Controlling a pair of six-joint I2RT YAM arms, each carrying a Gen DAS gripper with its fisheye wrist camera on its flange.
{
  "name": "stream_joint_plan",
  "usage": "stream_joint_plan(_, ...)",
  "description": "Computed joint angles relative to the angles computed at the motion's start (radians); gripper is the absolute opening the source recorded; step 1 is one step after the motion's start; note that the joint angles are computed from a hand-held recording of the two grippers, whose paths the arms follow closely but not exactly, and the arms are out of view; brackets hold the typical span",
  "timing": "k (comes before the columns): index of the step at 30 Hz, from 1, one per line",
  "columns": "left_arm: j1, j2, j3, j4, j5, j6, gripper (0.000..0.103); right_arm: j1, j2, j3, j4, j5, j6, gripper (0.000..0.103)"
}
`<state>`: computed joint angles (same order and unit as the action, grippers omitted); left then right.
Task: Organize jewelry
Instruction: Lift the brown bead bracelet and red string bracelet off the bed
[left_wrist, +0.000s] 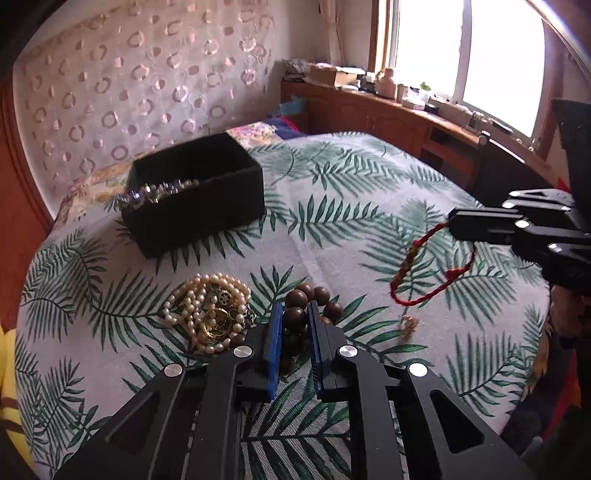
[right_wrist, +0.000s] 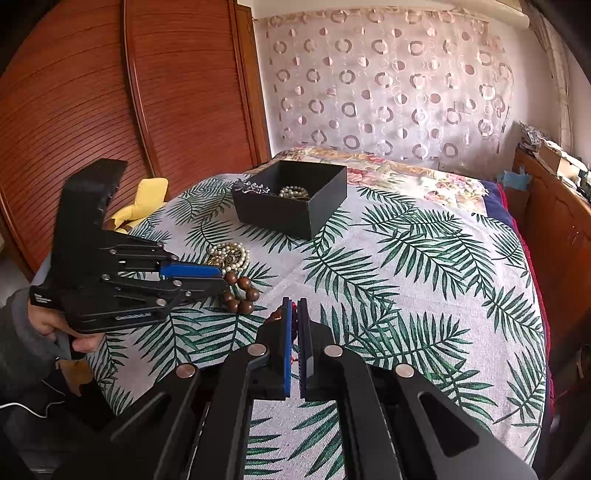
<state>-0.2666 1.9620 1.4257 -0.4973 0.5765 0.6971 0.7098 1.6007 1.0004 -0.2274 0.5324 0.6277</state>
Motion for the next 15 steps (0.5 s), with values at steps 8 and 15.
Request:
stream_joint_plan(8,0.032,-0.086,-0.006,-0.042,0.106,-0.015,0.012,0.002,-0.013,0.025,-0.012,0.016,-0.027,0.004)
stream_joint_plan(15,0.039,-0.127,0.013,-0.048,0.145,-0.044,0.012,-0.005,-0.016,0.066,-0.032,0.027,-0.058,0.004)
